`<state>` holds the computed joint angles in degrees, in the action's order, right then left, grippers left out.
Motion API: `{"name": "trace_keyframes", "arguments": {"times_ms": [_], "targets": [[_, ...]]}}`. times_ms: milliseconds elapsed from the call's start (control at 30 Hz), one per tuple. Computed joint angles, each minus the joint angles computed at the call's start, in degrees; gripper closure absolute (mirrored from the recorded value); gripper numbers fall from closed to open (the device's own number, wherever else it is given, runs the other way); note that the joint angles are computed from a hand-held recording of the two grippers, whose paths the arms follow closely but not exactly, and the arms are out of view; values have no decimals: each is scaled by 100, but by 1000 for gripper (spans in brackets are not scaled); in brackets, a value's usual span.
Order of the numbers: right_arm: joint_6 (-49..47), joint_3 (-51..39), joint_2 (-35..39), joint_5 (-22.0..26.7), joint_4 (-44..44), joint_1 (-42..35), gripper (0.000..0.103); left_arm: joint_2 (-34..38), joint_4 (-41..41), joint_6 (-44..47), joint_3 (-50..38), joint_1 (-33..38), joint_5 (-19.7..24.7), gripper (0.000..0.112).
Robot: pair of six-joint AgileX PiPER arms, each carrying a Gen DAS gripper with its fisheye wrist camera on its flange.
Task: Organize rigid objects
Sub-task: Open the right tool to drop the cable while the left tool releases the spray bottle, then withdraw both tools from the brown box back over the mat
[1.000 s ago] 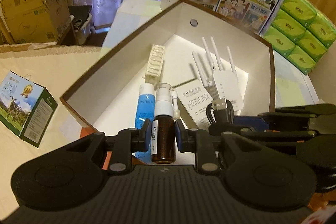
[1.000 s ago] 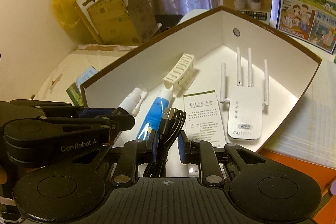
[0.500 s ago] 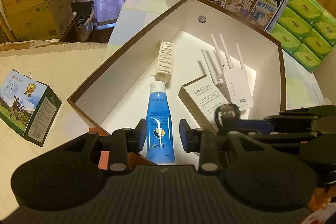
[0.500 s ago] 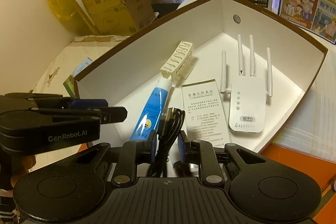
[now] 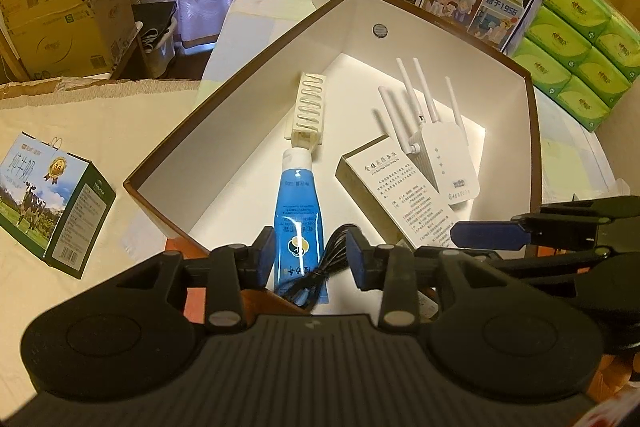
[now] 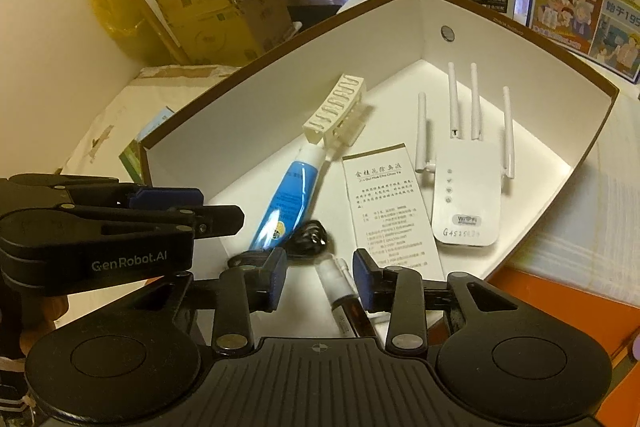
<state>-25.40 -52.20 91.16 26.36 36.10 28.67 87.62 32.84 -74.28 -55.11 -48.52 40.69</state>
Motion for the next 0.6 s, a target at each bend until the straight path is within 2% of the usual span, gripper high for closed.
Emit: {"name": "trace_keyframes", "arguments": {"times_ms": [300, 467, 600], "targets": [[-84, 160, -230, -19, 113, -51, 66, -76, 95, -100, -44, -133, 153, 79], [-110, 312, -479, -70, 140, -70, 53, -138, 215, -225, -96, -285, 298, 79], [-166, 471, -715, -147, 213, -98, 48, -175, 312, -325, -191, -459, 509, 78]]}}
